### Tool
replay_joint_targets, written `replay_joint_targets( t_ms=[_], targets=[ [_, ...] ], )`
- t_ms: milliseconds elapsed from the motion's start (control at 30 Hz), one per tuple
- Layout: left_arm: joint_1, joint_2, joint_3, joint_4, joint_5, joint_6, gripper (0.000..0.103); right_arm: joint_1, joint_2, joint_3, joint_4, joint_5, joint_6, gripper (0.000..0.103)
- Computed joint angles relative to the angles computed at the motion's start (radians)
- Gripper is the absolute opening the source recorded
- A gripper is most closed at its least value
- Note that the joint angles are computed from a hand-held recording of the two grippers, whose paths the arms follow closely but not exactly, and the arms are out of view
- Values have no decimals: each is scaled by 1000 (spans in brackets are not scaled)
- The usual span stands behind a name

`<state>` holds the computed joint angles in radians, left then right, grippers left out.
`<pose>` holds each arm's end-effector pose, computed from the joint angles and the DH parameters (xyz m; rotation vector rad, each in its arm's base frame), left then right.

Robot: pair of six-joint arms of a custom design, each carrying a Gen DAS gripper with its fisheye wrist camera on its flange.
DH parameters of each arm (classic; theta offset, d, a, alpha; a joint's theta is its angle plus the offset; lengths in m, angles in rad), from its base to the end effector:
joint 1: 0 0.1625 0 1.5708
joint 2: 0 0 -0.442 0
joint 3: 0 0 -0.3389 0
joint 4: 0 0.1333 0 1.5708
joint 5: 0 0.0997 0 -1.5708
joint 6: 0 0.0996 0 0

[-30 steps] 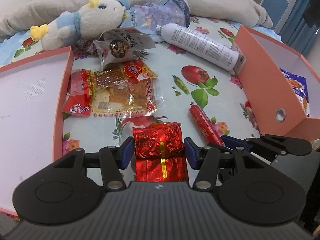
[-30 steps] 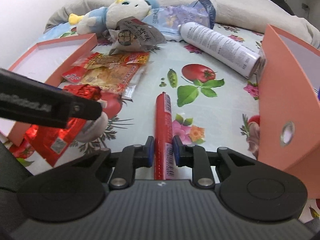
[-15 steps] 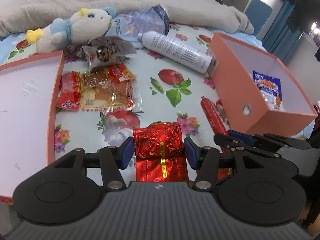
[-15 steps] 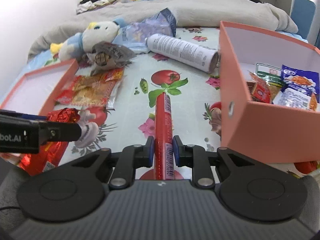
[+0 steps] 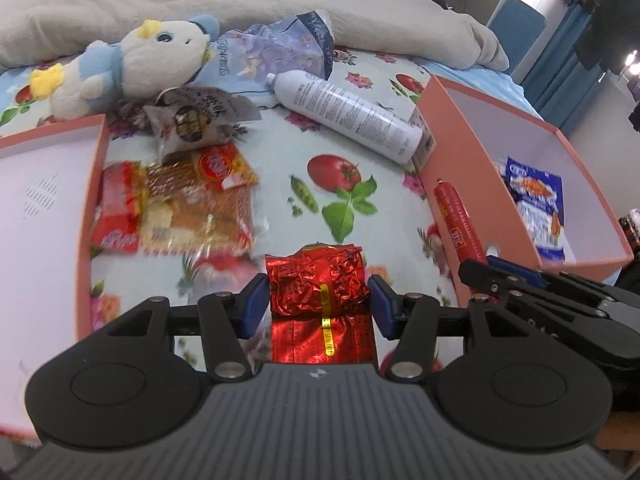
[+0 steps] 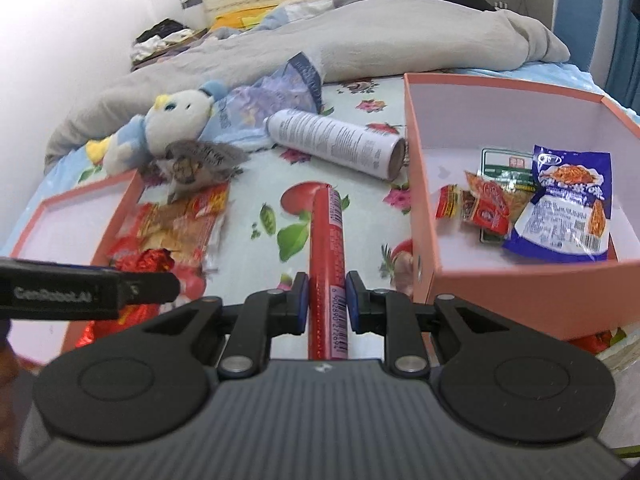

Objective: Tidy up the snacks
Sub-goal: 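Lower the candy and sausage into the pink box and open both tools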

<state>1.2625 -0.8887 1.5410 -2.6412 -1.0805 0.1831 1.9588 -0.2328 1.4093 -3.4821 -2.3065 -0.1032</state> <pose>-0.0330 -0.6976 0.2601 0.5021 2.5738 -0.5954 0.3202 -0.6078 -0.0364 0.2312 -2.3436 1.0149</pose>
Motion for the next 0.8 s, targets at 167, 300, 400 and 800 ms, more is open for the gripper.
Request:
replay_joint_targets(
  t_ms=[167,300,400,800],
  targets=[
    [-5,93,-219,179,-5,-30,59,-21,-29,-91,152,35,29,23],
    [-31,169,-421,352,15,-36,59,-16,-58,-161,269,8,68,23],
    [-56,214,-543,452,20,-22,59,-12,-84,-189,343,-13,101,23],
    [-76,337,-676,418,-84,55,60,-45,-111,-144,181,-89,67,23]
  ],
)
